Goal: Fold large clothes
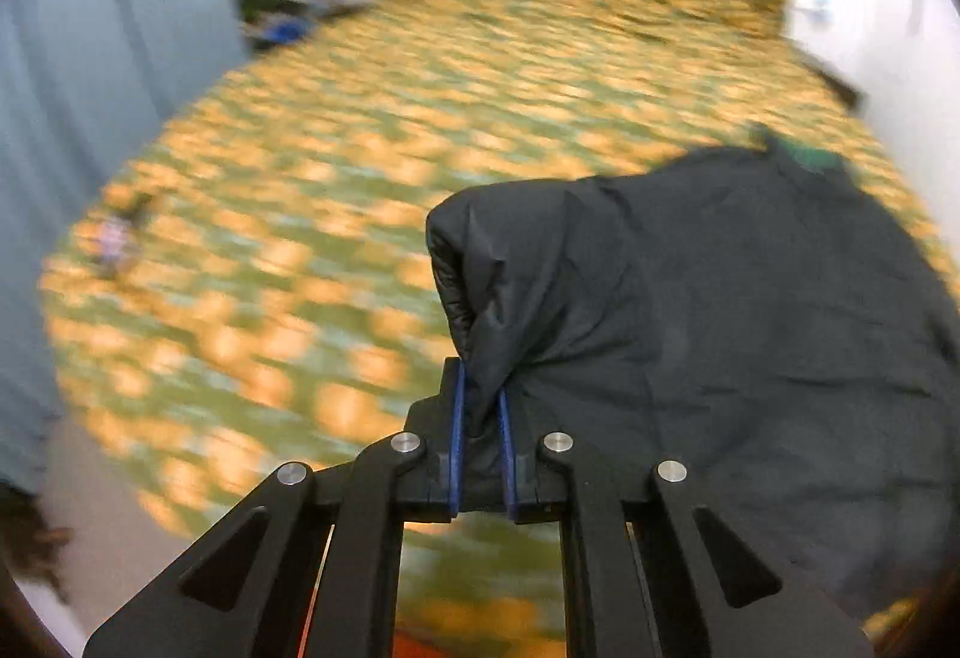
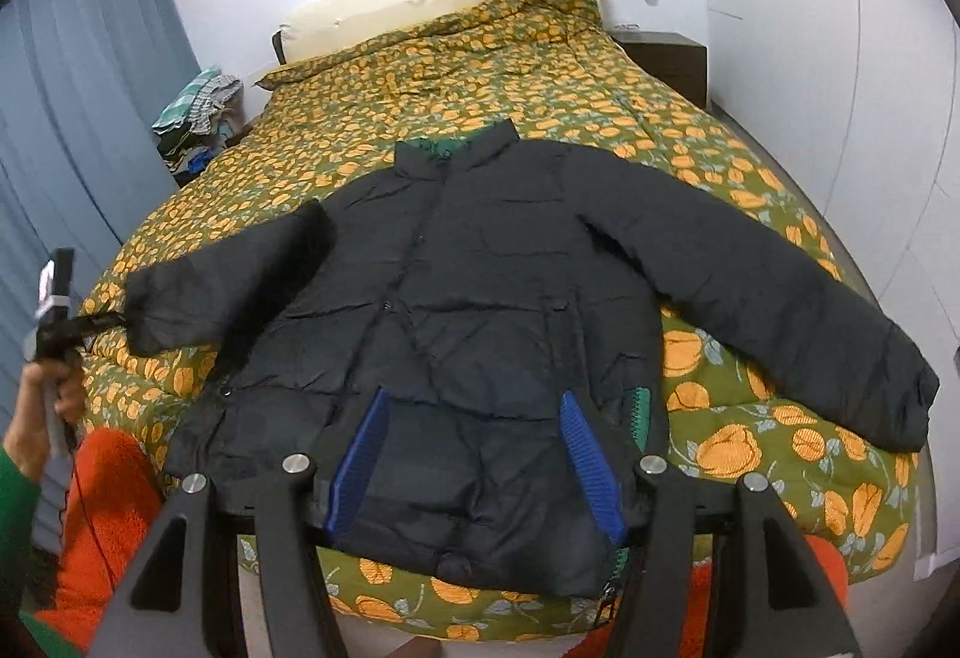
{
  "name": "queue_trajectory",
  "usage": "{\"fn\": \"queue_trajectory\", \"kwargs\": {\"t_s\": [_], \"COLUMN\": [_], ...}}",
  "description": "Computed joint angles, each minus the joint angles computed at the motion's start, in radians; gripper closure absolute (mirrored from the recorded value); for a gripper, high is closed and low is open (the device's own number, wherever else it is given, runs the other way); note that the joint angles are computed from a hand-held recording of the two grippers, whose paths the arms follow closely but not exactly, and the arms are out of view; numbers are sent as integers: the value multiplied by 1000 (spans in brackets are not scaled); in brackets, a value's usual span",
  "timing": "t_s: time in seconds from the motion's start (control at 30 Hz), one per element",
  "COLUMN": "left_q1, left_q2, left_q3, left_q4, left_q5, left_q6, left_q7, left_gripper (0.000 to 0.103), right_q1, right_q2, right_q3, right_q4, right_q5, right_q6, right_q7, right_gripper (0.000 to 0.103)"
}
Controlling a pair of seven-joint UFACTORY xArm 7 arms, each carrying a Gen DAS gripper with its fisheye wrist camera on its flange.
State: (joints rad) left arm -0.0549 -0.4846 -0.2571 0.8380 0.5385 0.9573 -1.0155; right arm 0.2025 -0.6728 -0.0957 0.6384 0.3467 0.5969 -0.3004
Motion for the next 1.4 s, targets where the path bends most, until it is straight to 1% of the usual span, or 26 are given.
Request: {"fn": "queue_trajectory", "kwargs": {"t_s": [0.03,0.07,0.13,0.23,0.37,0.47,0.53,0.6,0.63,0.67,0.7,0.73,0.77,0.83,0.87,0.93,0.97,1.0,1.03,1.1,1.17,1.2,1.27,1.33,1.37,1.4], "left_q1": [25,46,90,126,130,136,135,131,129,124,120,111,99,59,35,-44,-88,-122,-175,-247,-300,-304,-299,-306,-306,-301], "left_q2": [-11,-16,-1,44,83,107,119,108,100,76,53,17,-20,-82,-108,-140,-138,-124,-95,-25,71,108,190,222,234,240], "left_q3": [0,6,12,36,101,113,115,128,141,146,145,139,132,129,135,149,153,152,154,149,133,117,83,89,89,79], "left_q4": [-6,-13,-26,-47,-81,-93,-88,-90,-97,-110,-123,-141,-155,-173,-182,-188,-187,-179,-168,-139,-102,-85,-52,-53,-53,-54], "left_q5": [33,60,122,191,175,196,196,177,165,147,138,128,114,50,2,-136,-205,-261,-335,-450,-550,-571,-579,-634,-653,-642], "left_q6": [37,59,100,135,123,125,152,182,173,173,170,164,156,114,79,-2,-40,-67,-102,-156,-198,-204,-199,-207,-211,-215], "left_q7": [-1,-3,-17,-42,-57,-74,-84,-78,-68,-56,-47,-36,-18,39,76,163,207,246,299,386,458,473,468,487,488,472], "left_gripper": [95,95,95,95,95,96,96,93,89,83,69,59,56,48,46,37,35,30,27,27,27,27,27,29,32,48], "right_q1": [-1,3,13,30,46,37,27,15,6,-12,-39,-61,-90,-154,-179,-212,-217,-209,-201,-177,-178,-177,-191,-193,-191,-190], "right_q2": [-3,8,16,31,35,28,30,38,45,51,56,59,63,76,88,123,143,164,178,227,259,281,312,337,349,358], "right_q3": [5,19,20,20,26,37,38,30,22,22,29,34,40,52,54,45,33,7,-14,-68,-74,-76,-48,-35,-39,-43], "right_q4": [0,3,5,9,10,7,8,17,26,37,49,58,70,100,114,148,165,179,187,202,196,189,164,154,156,158], "right_q5": [-3,-3,0,10,17,-2,-15,-26,-35,-55,-88,-117,-159,-258,-298,-340,-335,-299,-258,-129,-52,-16,-6,24,55,87], "right_q6": [-2,-15,-20,-17,-11,-2,8,23,36,48,58,62,65,84,98,150,183,221,249,330,358,368,352,348,362,378], "right_q7": [2,14,16,20,16,20,25,25,18,15,15,12,5,-17,-29,-48,-54,-69,-82,-113,-129,-144,-142,-149,-160,-176], "right_gripper": [42,42,42,42,42,42,42,42,42,42,41,35,25,20,20,20,20,20,20,20,20,20,20,20,20,20]}}
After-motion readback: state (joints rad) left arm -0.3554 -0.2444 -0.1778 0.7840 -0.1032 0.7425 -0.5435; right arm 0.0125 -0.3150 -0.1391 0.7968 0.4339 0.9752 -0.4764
